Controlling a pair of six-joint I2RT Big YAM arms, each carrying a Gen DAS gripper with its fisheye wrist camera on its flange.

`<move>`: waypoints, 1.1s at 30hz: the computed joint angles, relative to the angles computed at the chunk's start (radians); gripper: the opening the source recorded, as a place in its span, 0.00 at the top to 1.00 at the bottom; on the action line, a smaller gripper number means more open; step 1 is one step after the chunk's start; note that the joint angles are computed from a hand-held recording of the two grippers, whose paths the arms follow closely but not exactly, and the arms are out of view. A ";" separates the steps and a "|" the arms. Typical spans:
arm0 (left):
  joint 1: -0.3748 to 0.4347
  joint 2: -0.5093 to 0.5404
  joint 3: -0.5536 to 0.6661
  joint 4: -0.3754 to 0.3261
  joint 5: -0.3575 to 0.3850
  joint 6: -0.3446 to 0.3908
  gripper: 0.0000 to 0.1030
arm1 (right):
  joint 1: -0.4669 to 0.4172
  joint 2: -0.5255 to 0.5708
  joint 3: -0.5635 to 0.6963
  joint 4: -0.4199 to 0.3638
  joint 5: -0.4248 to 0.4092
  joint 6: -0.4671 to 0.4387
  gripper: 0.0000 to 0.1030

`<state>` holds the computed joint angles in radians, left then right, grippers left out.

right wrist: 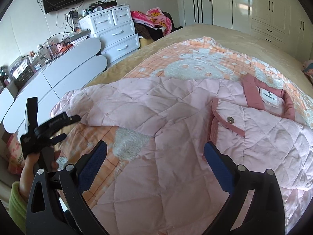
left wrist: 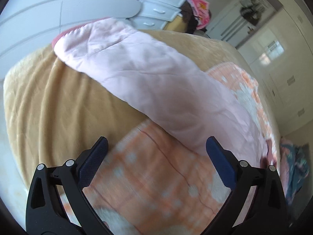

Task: Fold large clothes
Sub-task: 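Move the left tool along the other sleeve toward its cuff, then grasp the other sleeve cuff with the left tool and lift it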

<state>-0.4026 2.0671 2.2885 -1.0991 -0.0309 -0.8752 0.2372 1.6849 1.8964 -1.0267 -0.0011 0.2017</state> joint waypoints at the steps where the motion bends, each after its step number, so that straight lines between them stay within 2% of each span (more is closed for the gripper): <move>1: 0.009 0.001 -0.005 0.010 0.014 -0.014 0.09 | -0.002 0.000 -0.002 0.000 0.002 0.002 0.04; 5: 0.043 0.000 -0.028 0.072 0.038 -0.070 0.09 | -0.018 -0.013 -0.026 0.011 0.003 0.020 0.04; 12: 0.093 0.046 0.030 0.099 0.052 -0.118 0.09 | -0.045 -0.039 -0.065 0.023 0.011 0.032 0.04; 13: 0.099 0.061 0.055 0.090 0.050 -0.122 0.12 | -0.050 -0.046 -0.074 0.027 0.012 0.033 0.04; 15: 0.103 0.097 0.124 0.047 0.027 -0.114 0.28 | -0.059 -0.055 -0.085 0.032 0.012 0.039 0.04; 16: 0.105 0.121 0.171 0.007 0.009 -0.113 0.42 | -0.066 -0.062 -0.094 0.036 0.009 0.044 0.04; 17: 0.108 0.124 0.179 0.003 -0.002 -0.124 0.58 | -0.070 -0.065 -0.096 0.035 0.010 0.048 0.04; 20: 0.111 0.094 0.143 0.045 0.010 -0.135 0.82 | -0.083 -0.082 -0.114 0.042 0.008 0.055 0.04; 25: 0.082 0.042 0.145 0.066 -0.047 -0.062 0.87 | -0.107 -0.111 -0.142 0.060 -0.002 0.066 0.04; 29: 0.051 0.046 0.231 0.040 -0.074 -0.009 0.89 | -0.124 -0.146 -0.171 0.080 -0.019 0.079 0.04; 33: 0.017 0.101 0.412 -0.027 -0.084 0.050 0.89 | -0.134 -0.181 -0.198 0.093 -0.026 0.086 0.04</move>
<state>-0.3856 2.1685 2.7005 -1.1260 -0.1149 -0.8255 0.1030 1.5042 1.6979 -0.9342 -0.0271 0.2878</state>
